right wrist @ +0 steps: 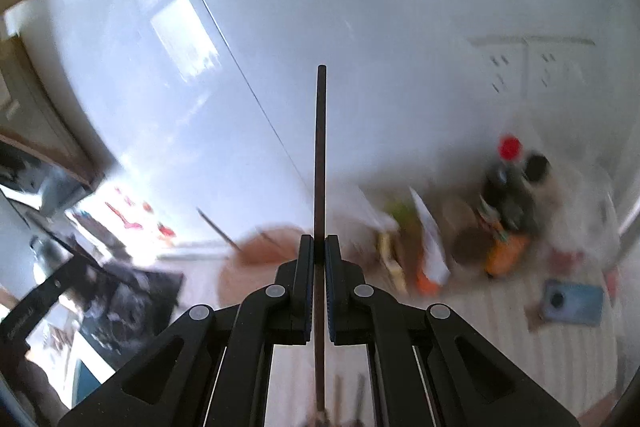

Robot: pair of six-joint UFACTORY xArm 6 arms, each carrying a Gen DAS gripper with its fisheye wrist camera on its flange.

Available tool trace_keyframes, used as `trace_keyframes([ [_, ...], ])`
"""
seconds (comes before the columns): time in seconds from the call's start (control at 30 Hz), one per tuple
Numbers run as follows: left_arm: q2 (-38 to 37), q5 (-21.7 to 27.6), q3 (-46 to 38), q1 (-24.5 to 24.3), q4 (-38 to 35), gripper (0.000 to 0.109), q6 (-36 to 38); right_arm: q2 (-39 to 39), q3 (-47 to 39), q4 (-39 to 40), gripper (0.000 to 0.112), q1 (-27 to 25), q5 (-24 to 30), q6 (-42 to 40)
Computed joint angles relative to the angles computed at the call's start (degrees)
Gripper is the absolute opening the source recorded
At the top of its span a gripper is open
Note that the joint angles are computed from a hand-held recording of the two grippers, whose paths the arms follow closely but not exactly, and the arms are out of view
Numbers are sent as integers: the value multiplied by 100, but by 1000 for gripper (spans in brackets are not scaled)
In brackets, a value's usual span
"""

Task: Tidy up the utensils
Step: 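Lift both dark chopsticks and lower them into the cream utensil holder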

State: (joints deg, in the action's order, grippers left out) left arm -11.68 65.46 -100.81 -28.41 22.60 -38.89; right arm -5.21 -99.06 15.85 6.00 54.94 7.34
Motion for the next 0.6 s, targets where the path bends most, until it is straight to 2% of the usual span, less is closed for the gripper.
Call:
trace_keyframes([
  [0.17,425,-16,-510,95,-169,0,227,894,-1160,-96,5,211,-148,149],
  [0.27,278,-78,-266,159,-322,3,496,1254,-1695,-120,5,282,122,129],
  [0.3,26,-195,129,235,-421,6,521,1210,-1639,-70,5,271,173,42],
  [0.33,-167,-249,462,314,-520,8,540,1100,-1491,-58,5,241,270,-40],
  [0.37,-243,-217,626,373,-569,19,514,971,-1315,-40,5,190,435,-104],
  [0.4,-416,-165,964,484,-666,41,444,776,-1013,62,5,107,589,-209],
  [0.43,-665,-152,1445,630,-799,52,329,529,-593,183,5,7,680,-311],
  [0.47,-850,-166,1815,734,-865,57,204,299,-221,208,5,-78,813,-362],
  [0.5,-1082,-62,2335,899,-988,57,28,64,207,187,5,-161,900,-411],
  [0.6,-1342,41,3208,1259,-1557,57,-114,-421,1159,25,5,-388,1225,-364],
])
